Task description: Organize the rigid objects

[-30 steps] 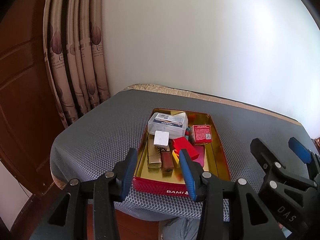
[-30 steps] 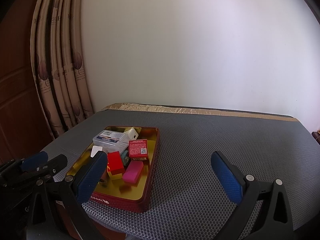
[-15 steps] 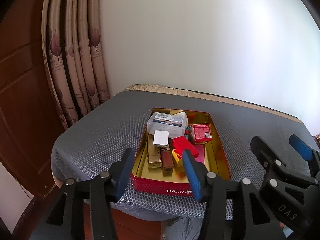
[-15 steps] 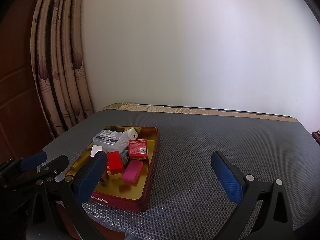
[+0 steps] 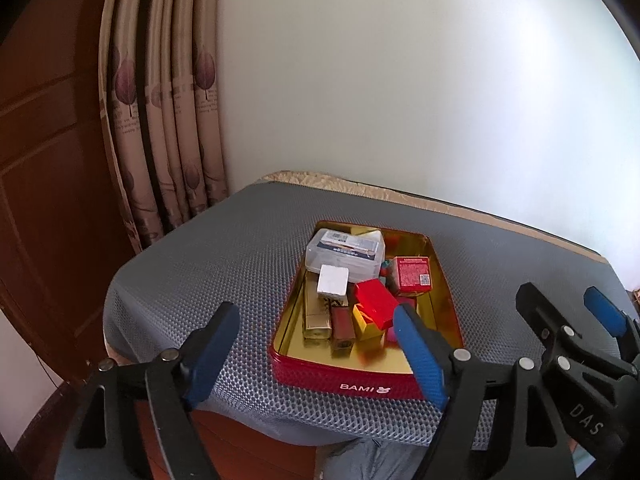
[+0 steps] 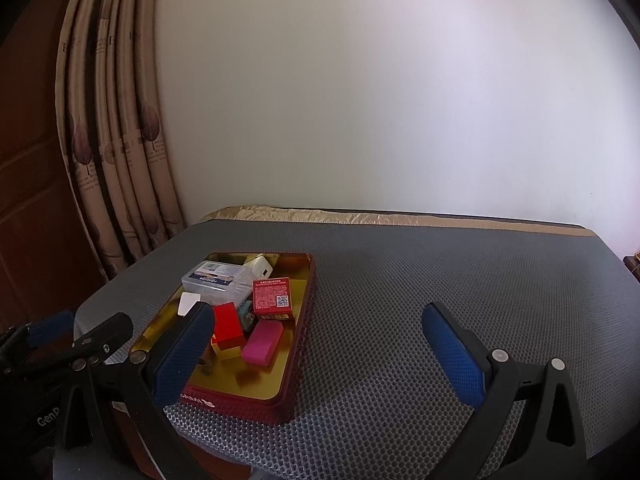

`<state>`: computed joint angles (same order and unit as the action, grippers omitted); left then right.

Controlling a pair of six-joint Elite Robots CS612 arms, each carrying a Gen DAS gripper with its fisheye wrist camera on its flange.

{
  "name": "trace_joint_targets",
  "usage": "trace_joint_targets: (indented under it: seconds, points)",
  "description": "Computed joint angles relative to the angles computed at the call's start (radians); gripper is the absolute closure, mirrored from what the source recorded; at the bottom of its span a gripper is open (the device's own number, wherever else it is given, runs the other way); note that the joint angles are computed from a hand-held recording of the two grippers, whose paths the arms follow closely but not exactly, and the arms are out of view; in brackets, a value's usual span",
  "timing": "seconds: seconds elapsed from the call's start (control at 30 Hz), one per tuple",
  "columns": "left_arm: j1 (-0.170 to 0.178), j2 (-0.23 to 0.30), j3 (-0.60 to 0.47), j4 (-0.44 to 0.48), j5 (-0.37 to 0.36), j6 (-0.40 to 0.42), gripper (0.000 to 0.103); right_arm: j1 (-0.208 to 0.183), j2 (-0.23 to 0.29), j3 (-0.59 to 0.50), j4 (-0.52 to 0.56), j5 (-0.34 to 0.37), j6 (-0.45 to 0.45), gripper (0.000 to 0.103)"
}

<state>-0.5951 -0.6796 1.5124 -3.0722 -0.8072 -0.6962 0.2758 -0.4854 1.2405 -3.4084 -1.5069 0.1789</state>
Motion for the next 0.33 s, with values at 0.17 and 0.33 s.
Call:
trace_joint_targets:
  seconds: [0.17,0.33]
  points:
    - [-0.005,0.004,-0.001,-0.029,0.005,0.041,0.021,-0.004,0.000,-0.001,-0.010,-0.015,-0.005,0.000]
    - [-0.002,0.002,-0.006,-0.007,-0.021,0.048,0.021,-0.025,0.011,-0.038,0.032,-0.089,0.008,0.000]
